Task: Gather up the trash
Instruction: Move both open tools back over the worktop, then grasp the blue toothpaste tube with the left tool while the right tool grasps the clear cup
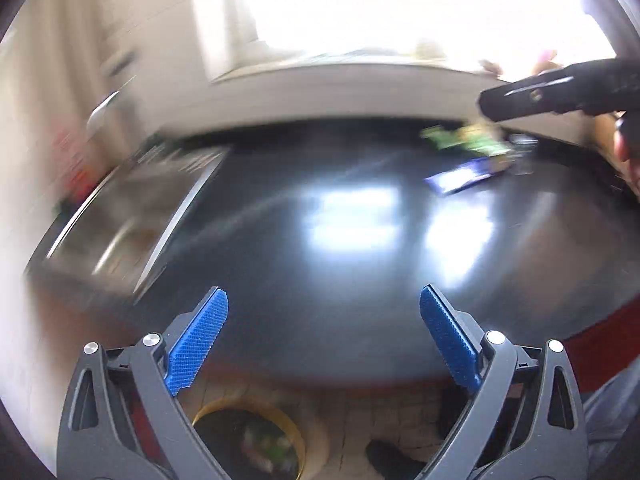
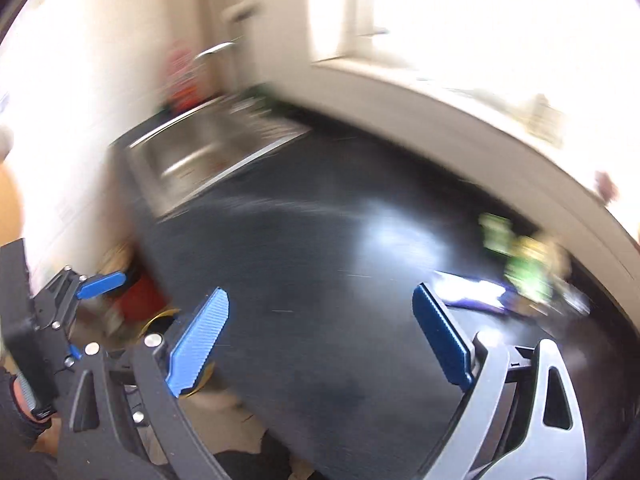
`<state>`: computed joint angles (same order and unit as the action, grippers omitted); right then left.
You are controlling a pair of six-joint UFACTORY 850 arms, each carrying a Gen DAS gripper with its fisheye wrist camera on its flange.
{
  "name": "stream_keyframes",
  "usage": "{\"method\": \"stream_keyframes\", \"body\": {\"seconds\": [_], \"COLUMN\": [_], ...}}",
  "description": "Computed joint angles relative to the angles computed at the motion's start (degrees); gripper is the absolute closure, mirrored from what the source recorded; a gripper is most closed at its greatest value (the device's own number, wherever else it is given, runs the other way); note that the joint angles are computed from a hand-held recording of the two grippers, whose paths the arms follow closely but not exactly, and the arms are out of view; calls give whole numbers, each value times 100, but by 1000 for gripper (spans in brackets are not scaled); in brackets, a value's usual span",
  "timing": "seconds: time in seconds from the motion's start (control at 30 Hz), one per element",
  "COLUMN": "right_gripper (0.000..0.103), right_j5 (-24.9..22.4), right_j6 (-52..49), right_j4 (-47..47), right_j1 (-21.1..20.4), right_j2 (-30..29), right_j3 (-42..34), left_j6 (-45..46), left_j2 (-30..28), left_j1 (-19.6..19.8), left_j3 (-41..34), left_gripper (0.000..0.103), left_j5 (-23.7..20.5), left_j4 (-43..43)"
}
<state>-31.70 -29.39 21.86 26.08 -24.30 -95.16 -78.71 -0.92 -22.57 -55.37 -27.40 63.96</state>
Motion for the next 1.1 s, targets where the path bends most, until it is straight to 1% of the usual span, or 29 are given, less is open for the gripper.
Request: {"method": "stream_keyframes", "body": {"seconds": [0.03, 0.1, 0.2, 0.23, 0.27, 0.37, 0.43, 0.53, 0.63, 0.8, 0.97, 1.1], "right_gripper": [12, 12, 12, 12, 12, 12, 12, 12, 12, 12, 12, 12], "right_j5": [67, 239, 305, 333, 387, 453, 431, 434, 416, 228, -80, -437], "right_j6": [244, 723, 1253, 1342, 1489, 1560, 1534, 1443, 1485, 1447, 1322, 1473], "right_j4": [-112, -304, -626, -668, -753, -745, -656, -552, -590, -638, -598, -743], "right_j1": [-156, -559, -946, -1066, -1168, -1419, -1562, -1671, -1642, -1641, -1705, -1753], "right_j2": [84, 285, 484, 550, 628, 741, 707, 674, 452, -64, -864, -1711], "right_j3": [82, 322, 598, 690, 823, 1029, 1029, 1051, 849, 324, -455, -1407], "left_j6": [368, 886, 2000, 2546, 2929, 3704, 4465, 5265, 6063, 6806, 8197, 8963], "left_j2": [-252, -633, -1184, -1360, -1520, -1832, -2006, -2245, -2476, -3025, -4045, -4957], "left_j1": [-39, -135, -267, -322, -388, -517, -526, -473, -340, -175, 8, 146], "left_j3": [-330, -810, -1524, -1754, -1968, -2360, -2568, -2814, -3050, -3634, -4786, -5979], "left_gripper": [9, 9, 9, 9, 9, 9, 9, 9, 9, 9, 9, 9], "left_j5": [258, 565, 936, 987, 947, 927, 937, 916, 879, 734, 280, -207], "left_j4": [-82, -218, -934, -1352, -1595, -1929, -2439, -3025, -3638, -4128, -5112, -5708]}}
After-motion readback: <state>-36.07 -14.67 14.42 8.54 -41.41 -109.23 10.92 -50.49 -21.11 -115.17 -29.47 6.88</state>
